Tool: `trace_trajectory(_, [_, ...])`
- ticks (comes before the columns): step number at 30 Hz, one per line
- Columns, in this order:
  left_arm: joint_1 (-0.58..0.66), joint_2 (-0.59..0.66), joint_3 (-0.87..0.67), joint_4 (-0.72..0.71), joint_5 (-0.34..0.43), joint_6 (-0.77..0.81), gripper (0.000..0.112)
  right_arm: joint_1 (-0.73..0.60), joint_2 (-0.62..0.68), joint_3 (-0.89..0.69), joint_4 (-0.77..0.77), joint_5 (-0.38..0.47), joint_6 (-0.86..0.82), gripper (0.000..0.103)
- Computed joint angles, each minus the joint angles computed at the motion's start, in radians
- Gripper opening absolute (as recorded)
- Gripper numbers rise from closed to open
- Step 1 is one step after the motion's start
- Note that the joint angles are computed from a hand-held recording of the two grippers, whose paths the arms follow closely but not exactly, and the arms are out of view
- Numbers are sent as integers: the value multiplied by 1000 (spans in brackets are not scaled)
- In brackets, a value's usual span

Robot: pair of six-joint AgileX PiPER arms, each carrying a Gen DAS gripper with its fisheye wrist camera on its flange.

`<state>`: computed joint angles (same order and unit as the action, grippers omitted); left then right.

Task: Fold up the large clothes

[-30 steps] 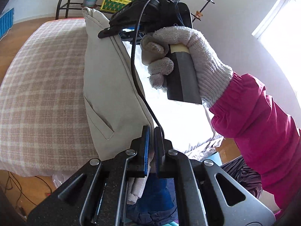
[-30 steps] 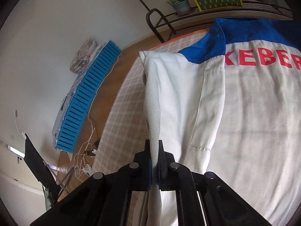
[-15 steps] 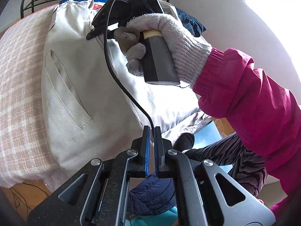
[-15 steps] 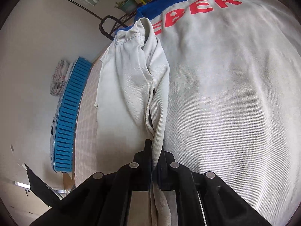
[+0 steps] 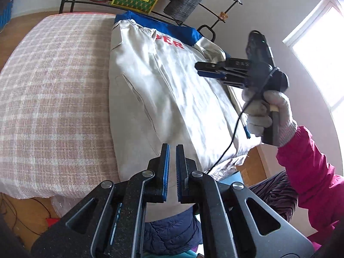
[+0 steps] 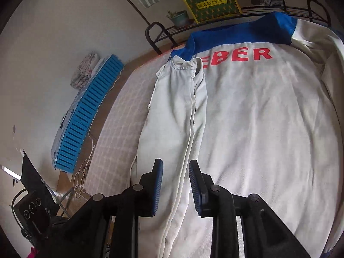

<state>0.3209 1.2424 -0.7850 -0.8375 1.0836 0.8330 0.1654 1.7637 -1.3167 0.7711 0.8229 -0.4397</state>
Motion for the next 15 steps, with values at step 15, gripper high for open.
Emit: trace_trajectory(15, [-298,264,17,139,-379,-121,2,-382,-342,348,17,-1,-330,37])
